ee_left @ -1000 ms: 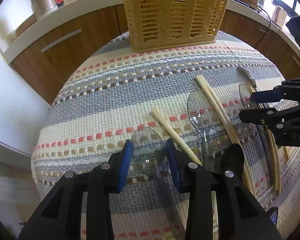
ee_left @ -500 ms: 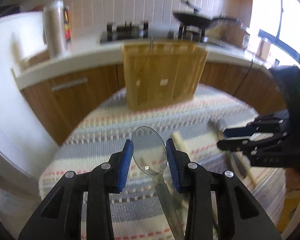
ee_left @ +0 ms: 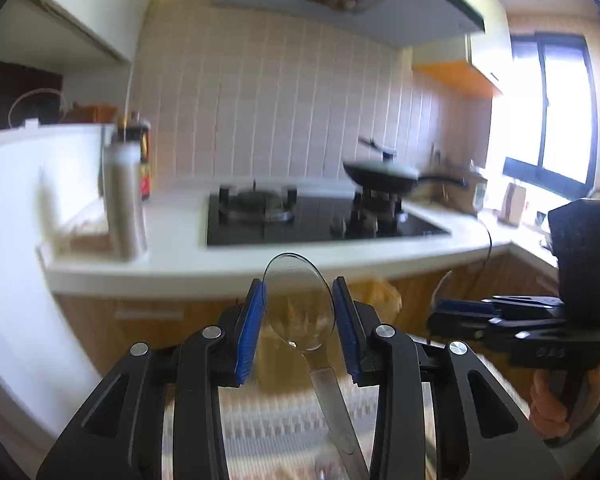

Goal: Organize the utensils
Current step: 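Carry the clear spoon with the left gripper and drop it into the caddy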

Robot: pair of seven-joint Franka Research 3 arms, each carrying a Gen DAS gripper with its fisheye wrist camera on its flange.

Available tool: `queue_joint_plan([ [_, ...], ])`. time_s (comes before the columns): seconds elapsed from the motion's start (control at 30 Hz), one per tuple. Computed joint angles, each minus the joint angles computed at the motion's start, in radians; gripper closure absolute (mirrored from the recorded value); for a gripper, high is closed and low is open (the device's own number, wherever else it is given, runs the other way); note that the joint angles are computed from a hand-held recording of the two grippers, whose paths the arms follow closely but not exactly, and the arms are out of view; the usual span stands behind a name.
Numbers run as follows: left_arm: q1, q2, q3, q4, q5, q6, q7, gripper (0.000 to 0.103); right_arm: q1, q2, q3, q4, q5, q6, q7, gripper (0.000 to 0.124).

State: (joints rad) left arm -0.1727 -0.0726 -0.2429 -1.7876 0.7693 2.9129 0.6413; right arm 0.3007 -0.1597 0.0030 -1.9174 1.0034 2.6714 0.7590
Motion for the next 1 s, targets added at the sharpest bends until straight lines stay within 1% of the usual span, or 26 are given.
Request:
queue_joint_plan([
  [0.1,0.011,0.061,-0.002,0.103,0.148,-0.002,-0.116,0.07,-0.001,0.019,-0.009,0.061,0.054,0.053,-0.032,0.095],
  [0.17,-0.001,0.107,0.017,0.179,0.269,-0.003,-0.213,0.07,-0.004,0.035,-0.005,0.099,0.077,0.121,-0.044,0.095],
  [0.2,-0.012,0.122,0.028,0.207,0.3,-0.009,-0.24,0.07,-0.005,0.043,-0.002,0.115,0.079,0.146,-0.038,0.095],
  [0.23,-0.025,0.141,0.042,0.24,0.358,-0.017,-0.288,0.07,-0.004,0.059,-0.002,0.139,0.101,0.175,-0.047,0.095],
  [0.27,-0.04,0.164,0.059,0.283,0.446,-0.03,-0.359,0.07,-0.005,0.075,0.002,0.161,0.113,0.216,-0.054,0.095],
  [0.33,-0.066,0.192,0.083,0.331,0.545,-0.055,-0.44,0.07,-0.008,0.11,0.021,0.187,0.077,0.336,-0.034,0.095],
  [0.37,-0.078,0.216,0.094,0.363,0.585,-0.069,-0.473,0.07,-0.009,0.131,0.027,0.204,0.065,0.377,-0.03,0.095],
  [0.4,-0.087,0.235,0.103,0.388,0.604,-0.081,-0.484,0.07,-0.014,0.15,0.032,0.214,0.023,0.41,0.004,0.095],
  [0.43,-0.098,0.253,0.113,0.408,0.628,-0.096,-0.498,0.07,-0.018,0.178,0.035,0.217,-0.088,0.464,0.1,0.095],
  [0.47,-0.112,0.277,0.124,0.431,0.658,-0.116,-0.515,0.07,-0.007,0.201,0.017,0.209,-0.228,0.505,0.223,0.095],
  [0.5,-0.122,0.292,0.135,0.443,0.677,-0.126,-0.527,0.07,0.029,0.215,-0.037,0.194,-0.396,0.531,0.379,0.095],
  [0.53,-0.134,0.307,0.146,0.457,0.707,-0.143,-0.55,0.07,0.09,0.238,-0.124,0.186,-0.572,0.556,0.543,0.095],
  [0.57,-0.147,0.326,0.157,0.469,0.738,-0.164,-0.572,0.07,0.154,0.259,-0.211,0.184,-0.692,0.569,0.66,0.095],
  [0.6,-0.15,0.34,0.164,0.481,0.739,-0.168,-0.57,0.07,0.212,0.273,-0.282,0.185,-0.743,0.573,0.709,0.095],
  [0.67,-0.161,0.371,0.177,0.501,0.74,-0.185,-0.569,0.07,0.346,0.32,-0.457,0.194,-0.891,0.584,0.861,0.095],
  [0.73,-0.167,0.38,0.193,0.495,0.749,-0.181,-0.593,0.07,0.459,0.364,-0.594,0.205,-0.925,0.585,0.912,0.095],
  [0.77,-0.167,0.388,0.195,0.494,0.74,-0.175,-0.591,0.07,0.479,0.378,-0.622,0.208,-0.941,0.585,0.933,0.095],
  [0.83,-0.169,0.394,0.203,0.485,0.735,-0.167,-0.597,0.07,0.466,0.389,-0.604,0.208,-0.928,0.585,0.91,0.095],
  [0.9,-0.168,0.397,0.207,0.475,0.729,-0.152,-0.595,0.07,0.514,0.403,-0.66,0.203,-0.946,0.587,0.928,0.094],
  [1.0,-0.165,0.397,0.208,0.463,0.703,-0.131,-0.566,0.069,0.533,0.4,-0.669,0.187,-0.943,0.584,0.909,0.094],
])
